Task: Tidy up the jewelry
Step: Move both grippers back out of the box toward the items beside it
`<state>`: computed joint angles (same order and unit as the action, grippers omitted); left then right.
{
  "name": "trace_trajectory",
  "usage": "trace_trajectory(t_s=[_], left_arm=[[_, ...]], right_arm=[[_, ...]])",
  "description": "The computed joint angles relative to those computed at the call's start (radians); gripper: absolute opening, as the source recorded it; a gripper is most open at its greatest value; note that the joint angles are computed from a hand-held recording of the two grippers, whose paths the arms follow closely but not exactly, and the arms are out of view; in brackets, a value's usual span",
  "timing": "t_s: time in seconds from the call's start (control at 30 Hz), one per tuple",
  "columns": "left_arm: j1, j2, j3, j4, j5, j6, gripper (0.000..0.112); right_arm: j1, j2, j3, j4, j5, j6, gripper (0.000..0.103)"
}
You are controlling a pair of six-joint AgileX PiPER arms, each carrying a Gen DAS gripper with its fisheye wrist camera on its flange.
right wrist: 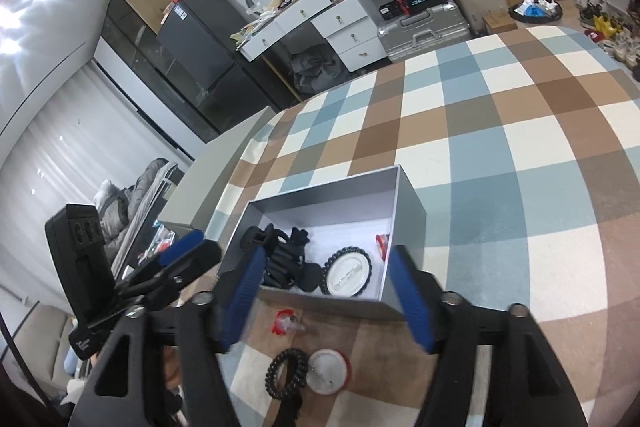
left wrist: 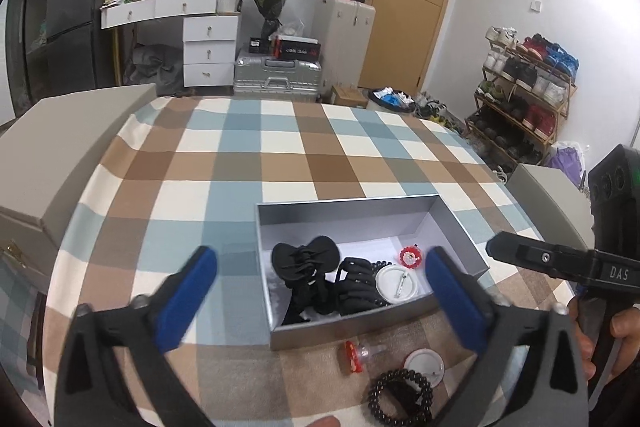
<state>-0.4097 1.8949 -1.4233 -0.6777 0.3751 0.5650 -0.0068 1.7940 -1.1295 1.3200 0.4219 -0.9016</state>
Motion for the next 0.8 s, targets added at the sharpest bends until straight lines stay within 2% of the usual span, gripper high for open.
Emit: trace_trajectory(t_s=[0.07, 0.13, 0.33, 0.43, 0.57, 0.7, 0.8], left_arm=[[0.012, -0.019, 0.032, -0.076, 0.003, 0.075, 0.102], [0.014, -0.033, 0.052, -0.063, 0.0, 0.065, 0.102], [0.017, -0.079, 0.143, -0.051, -0.017, 0.057, 0.102], [0.022, -0.083, 0.176, -0.071, 0.002, 0.062, 0.102], [0.008, -0.088, 0.214, -0.008, -0.004, 0.009, 0.102], [-0.005, -0.092, 0.241, -0.002, 0.0, 0.004, 0.102], [-0.007, -0.085, 0.243, -0.027, 0.031, 0.031, 0.102]], right_arm=[[0.009, -0.014, 0.007, -0.065, -0.012, 0.06, 0.081], [0.019, -0.026, 0.015, -0.116, -0.031, 0.109, 0.092], [0.045, -0.069, 0.066, -0.26, -0.084, 0.24, 0.094], [0.067, -0.081, 0.086, -0.407, -0.108, 0.368, 0.094], [0.075, -0.092, 0.118, -0.378, -0.099, 0.322, 0.093], [0.119, -0.105, 0.138, -0.528, -0.131, 0.443, 0.093], [0.148, -0.116, 0.16, -0.634, -0.175, 0.541, 0.093]])
